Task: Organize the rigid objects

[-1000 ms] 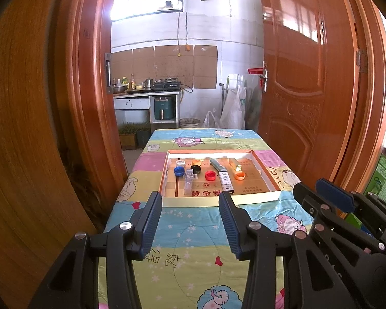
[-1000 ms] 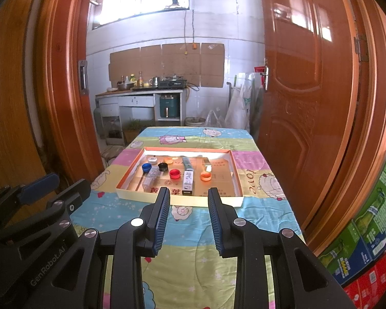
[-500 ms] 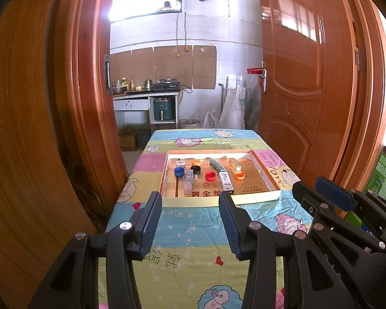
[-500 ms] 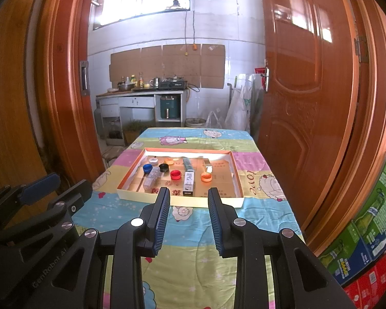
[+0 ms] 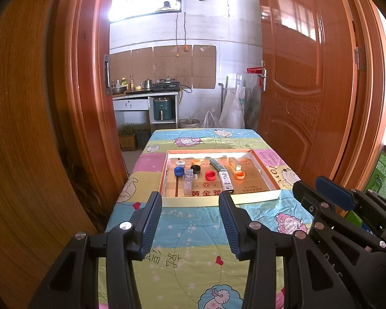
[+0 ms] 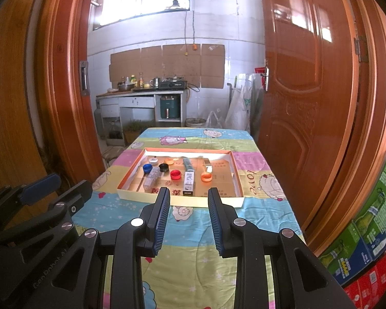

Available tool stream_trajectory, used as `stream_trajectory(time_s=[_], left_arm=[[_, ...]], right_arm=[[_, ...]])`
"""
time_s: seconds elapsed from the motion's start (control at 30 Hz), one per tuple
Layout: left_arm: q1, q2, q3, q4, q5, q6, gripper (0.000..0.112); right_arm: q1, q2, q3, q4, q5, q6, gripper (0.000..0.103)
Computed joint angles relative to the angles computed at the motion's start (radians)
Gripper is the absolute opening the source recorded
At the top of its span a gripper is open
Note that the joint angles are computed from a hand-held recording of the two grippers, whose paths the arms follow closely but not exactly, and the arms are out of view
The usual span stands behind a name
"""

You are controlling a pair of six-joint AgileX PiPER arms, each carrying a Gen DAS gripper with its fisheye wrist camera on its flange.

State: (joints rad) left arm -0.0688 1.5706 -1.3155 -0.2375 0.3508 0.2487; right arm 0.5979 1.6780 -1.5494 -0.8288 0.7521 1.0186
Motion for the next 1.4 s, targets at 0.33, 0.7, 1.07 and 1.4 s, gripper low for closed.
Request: stream_trajectory(time_s=[0.33,0.7,1.07,1.4], left_arm=[[0.0,-0.001,0.001,-0.002,0.001,0.003,0.046],[-0.002,-0.005,0.005,0.001,0.002,0.002,0.046],[0.001,-0.016,0.028,-0.019,-0.004,0.028,0.046],[0.006,-0.017,0.032,-0.03,-0.005,0.042,0.046]], right_arm=[[-0.002,0.0,0.002,0.003,-0.001,-0.003,0.031],[0.001,-0.002,0.001,0.005,0.004,-0.002,0.031],[0.001,-0.003,0.003,0.006,0.003,-0.001,0.031],[0.001,-0.003,0.003,0.004,0.003,0.0,0.031]])
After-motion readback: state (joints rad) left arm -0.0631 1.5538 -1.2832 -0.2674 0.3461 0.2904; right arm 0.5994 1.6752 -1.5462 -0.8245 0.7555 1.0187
